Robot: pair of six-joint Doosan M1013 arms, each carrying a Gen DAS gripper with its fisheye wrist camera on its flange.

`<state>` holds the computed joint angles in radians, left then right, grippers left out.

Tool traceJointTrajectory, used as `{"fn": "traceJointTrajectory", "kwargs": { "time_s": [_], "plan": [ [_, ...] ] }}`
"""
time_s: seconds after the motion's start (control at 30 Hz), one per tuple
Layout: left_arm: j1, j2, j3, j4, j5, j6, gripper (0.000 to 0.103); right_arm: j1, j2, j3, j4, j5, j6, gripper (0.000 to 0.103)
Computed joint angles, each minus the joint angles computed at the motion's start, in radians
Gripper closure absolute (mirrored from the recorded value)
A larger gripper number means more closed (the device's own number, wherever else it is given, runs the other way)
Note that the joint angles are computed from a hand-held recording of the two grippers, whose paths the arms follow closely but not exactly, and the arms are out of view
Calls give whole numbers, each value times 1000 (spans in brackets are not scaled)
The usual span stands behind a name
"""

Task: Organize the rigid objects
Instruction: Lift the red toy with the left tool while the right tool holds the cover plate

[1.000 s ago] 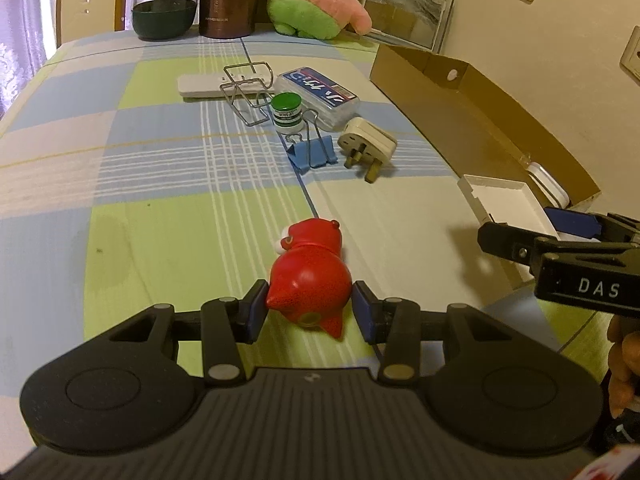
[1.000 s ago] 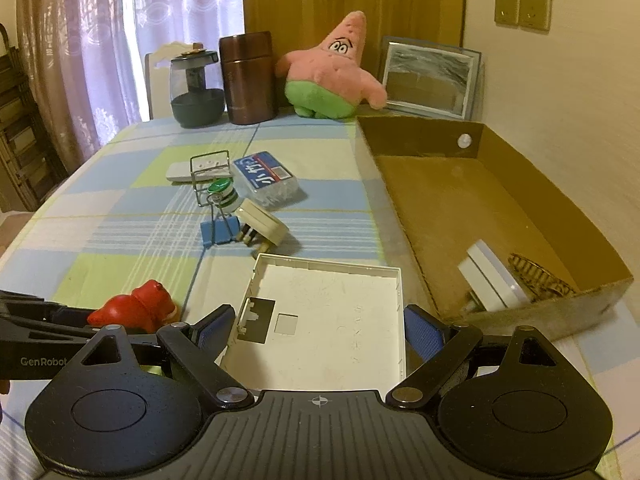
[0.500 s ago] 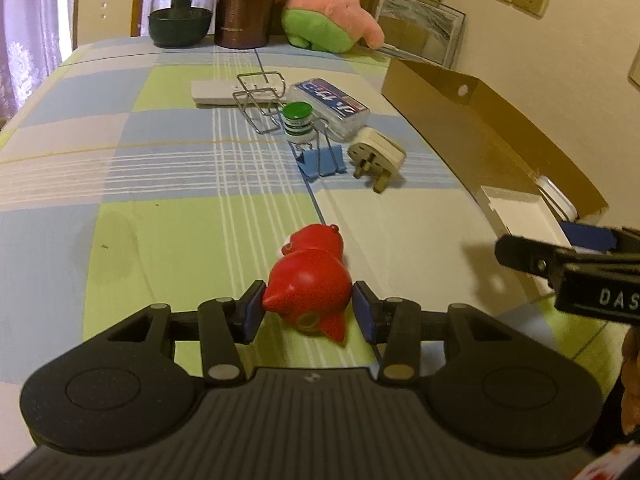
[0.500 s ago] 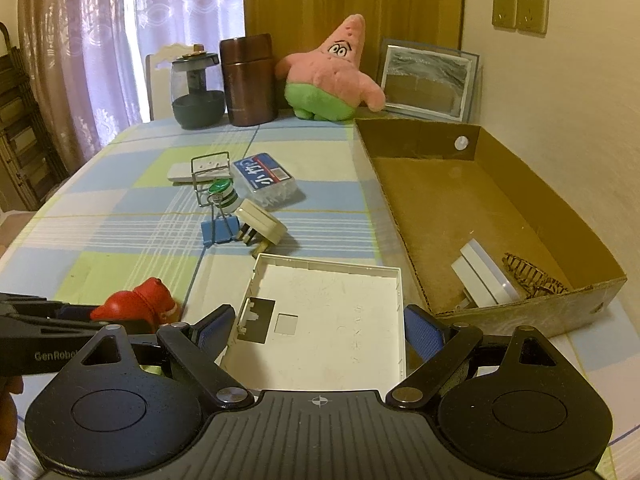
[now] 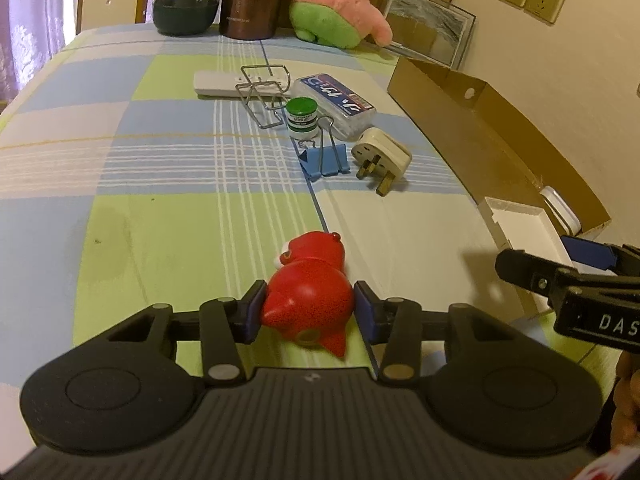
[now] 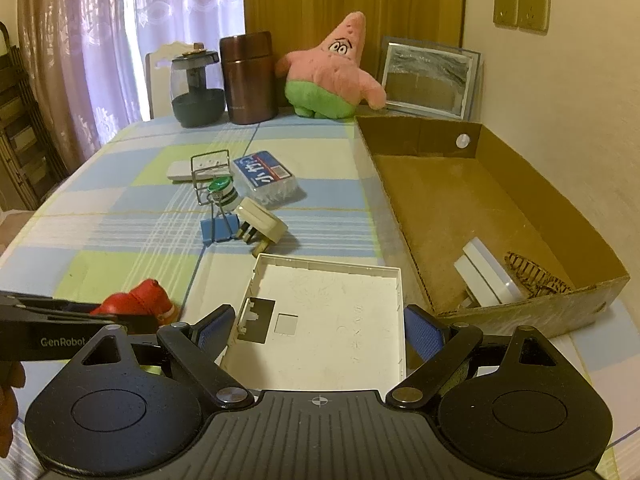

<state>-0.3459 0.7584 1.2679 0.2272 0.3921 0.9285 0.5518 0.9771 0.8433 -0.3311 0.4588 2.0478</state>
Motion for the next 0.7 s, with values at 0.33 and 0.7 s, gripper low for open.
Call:
{"fn": "traceJointTrajectory", "kwargs": {
  "time_s": [0.33,0.7],
  "plan": [
    [-17,-34,23,78,23,-112,62,-2,-42,53,-30,-47,34,16],
    [-51,-68,44,140,48,-241,62,-10,-98,137,-65,-95,83,16]
  ]
}}
